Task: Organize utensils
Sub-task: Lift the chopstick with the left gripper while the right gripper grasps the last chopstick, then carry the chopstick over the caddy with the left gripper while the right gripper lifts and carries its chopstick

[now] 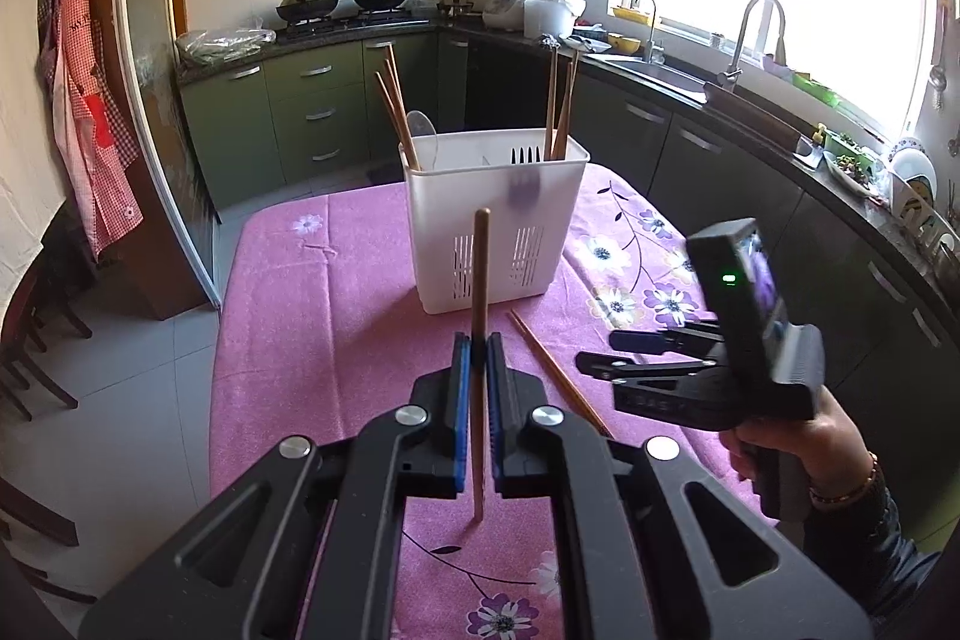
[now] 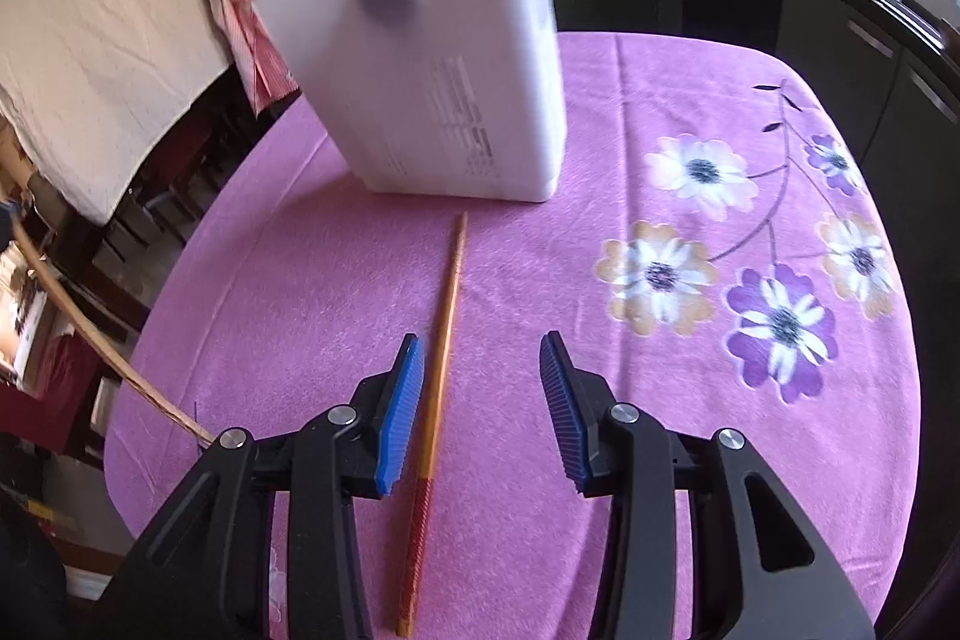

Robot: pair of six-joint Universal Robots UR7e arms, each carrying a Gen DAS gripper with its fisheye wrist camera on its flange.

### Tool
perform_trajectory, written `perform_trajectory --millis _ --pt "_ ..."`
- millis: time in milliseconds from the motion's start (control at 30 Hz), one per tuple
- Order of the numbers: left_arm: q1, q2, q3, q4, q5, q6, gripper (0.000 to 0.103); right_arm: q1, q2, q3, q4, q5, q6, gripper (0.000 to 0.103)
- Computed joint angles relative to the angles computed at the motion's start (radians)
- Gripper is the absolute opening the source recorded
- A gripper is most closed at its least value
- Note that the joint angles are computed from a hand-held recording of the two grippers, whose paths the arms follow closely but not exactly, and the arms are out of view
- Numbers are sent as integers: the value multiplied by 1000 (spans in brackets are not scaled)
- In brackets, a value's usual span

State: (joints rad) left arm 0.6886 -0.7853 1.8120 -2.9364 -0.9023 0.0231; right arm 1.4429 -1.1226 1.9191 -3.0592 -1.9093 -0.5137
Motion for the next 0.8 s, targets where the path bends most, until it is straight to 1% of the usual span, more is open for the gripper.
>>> perform_trajectory --millis 267,433,500,533,567,600,633,800 --pt "0 -2 7 -12 -7 14 5 49 119 -102 27 -125 -29 41" --pt "0 -4 9 -13 -16 21 5 59 163 -147 44 -168 -18 41" --pt "0 -5 10 -13 -18 24 5 64 176 -153 30 -182 -25 39" --pt "1 -5 11 -13 -19 26 5 69 184 -157 22 -193 -29 37" --pt "1 -5 11 -14 -20 26 5 73 192 -159 6 -210 -38 32" --pt "1 -5 11 -14 -21 26 5 76 197 -163 3 -215 -42 31" --pt "1 -6 12 -14 -21 27 5 76 198 -166 8 -212 -40 30" --pt "-1 -7 13 -13 -20 27 5 74 197 -163 -2 -203 -50 10"
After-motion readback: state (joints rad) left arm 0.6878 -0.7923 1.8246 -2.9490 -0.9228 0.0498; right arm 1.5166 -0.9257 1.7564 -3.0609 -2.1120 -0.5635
